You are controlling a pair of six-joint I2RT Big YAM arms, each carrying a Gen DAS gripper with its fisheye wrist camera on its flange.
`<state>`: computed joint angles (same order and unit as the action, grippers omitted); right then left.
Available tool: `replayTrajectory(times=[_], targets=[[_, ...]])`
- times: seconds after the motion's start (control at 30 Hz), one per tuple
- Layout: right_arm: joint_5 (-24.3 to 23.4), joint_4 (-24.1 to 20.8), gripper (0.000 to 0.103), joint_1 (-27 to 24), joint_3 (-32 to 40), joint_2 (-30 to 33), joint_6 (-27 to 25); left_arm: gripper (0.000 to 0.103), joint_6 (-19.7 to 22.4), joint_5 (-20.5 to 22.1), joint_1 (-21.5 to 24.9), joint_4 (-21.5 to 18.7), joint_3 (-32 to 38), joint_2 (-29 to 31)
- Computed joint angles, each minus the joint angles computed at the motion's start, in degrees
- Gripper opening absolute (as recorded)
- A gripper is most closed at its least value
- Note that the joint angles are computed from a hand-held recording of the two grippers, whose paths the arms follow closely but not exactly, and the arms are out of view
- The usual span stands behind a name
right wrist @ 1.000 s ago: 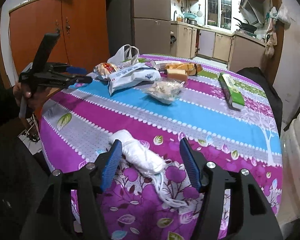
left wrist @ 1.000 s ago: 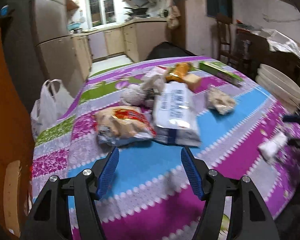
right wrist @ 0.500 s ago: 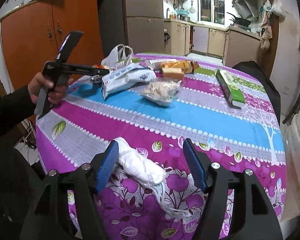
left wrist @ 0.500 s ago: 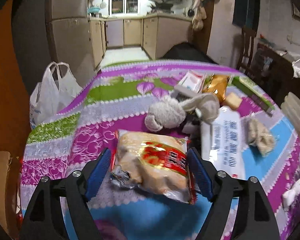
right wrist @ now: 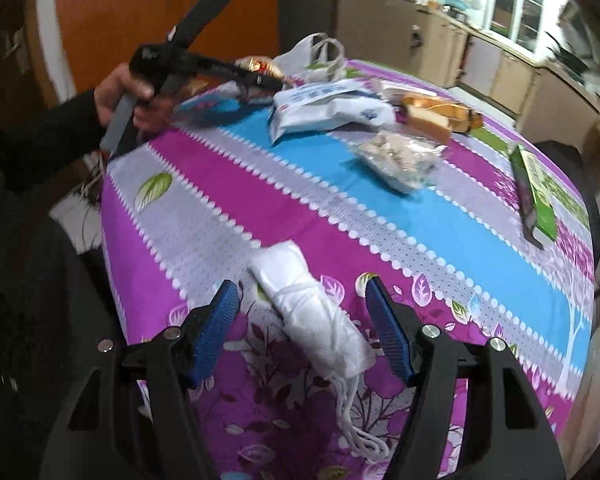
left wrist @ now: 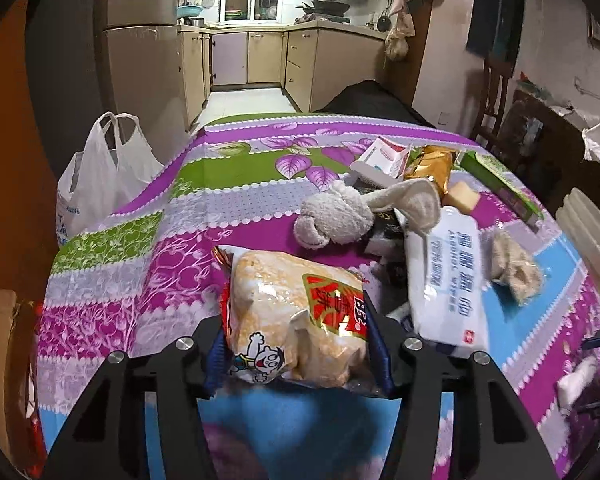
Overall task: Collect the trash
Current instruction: 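Grasp the bread bag with the left tool while the right tool grasps the white tissue bundle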
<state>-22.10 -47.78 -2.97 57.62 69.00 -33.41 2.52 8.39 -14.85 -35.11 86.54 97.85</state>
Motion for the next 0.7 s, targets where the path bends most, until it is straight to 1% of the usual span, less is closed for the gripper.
replayTrajectory(times=[0.1, 0.13, 0.17, 0.2, 0.23, 0.33, 0.4, 0.47, 0.5, 0.6, 0.67, 0.7], targets=[[-0.1, -3.1, 0.056, -0.2, 1.5, 1.9, -2.6, 0.057, -1.0, 0.1, 0.6, -0.5, -1.4, -1.7], [0.1, -4.0, 0.052, -0.2, 1.8, 2.4, -3.5, 0.057, -1.8, 0.2, 0.8, -0.7, -2.0, -2.5], [0.3, -4.0, 0.049, -0.2, 1.6, 2.3, -4.2, 0.057, -2.1, 0.3, 1.0, -0.4, -2.9, -3.2], [-0.6, -4.3, 0.045, -0.4, 1.5, 2.2, -4.8, 0.057, -2.3, 0.7, 1.3, -0.1, -3.6, -3.8], [-0.9, -4.4, 0.035, -0.6, 1.4, 2.0, -4.9, 0.057, -2.6, 0.8, 1.4, 0.1, -4.4, -4.7], [-0.5, -2.3, 0.030, -0.5, -0.3, 0.4, -3.1, 0.057, -2.6, 0.3, 1.4, 0.4, -6.1, -7.1], [-1.0, -0.2, 0.029, -0.8, -1.8, -0.6, 0.1, 0.057, -2.7, 0.1, 1.3, 0.1, -6.5, -8.0], [-1.0, 2.4, 0.029, -1.2, -3.6, -2.3, 6.1, 0.057, -3.1, -0.5, 1.0, -0.1, -7.0, -9.1], [-0.9, 4.0, 0.029, -1.2, -4.7, -3.5, 10.6, 0.057, -3.5, -0.8, 0.6, -0.4, -7.3, -9.9], [-2.6, 6.0, 0.028, -1.9, -6.2, -5.5, 20.5, 0.057, -3.8, -0.6, -0.7, -1.0, -7.8, -11.2], [-1.0, 6.4, 0.028, -2.1, -6.3, -6.0, 28.4, 0.057, -3.6, -0.2, -1.9, -1.8, -7.8, -11.5], [-0.1, 5.9, 0.028, -2.2, -5.8, -5.9, 31.4, 0.057, -3.2, -0.4, -2.9, -2.3, -7.7, -11.7]])
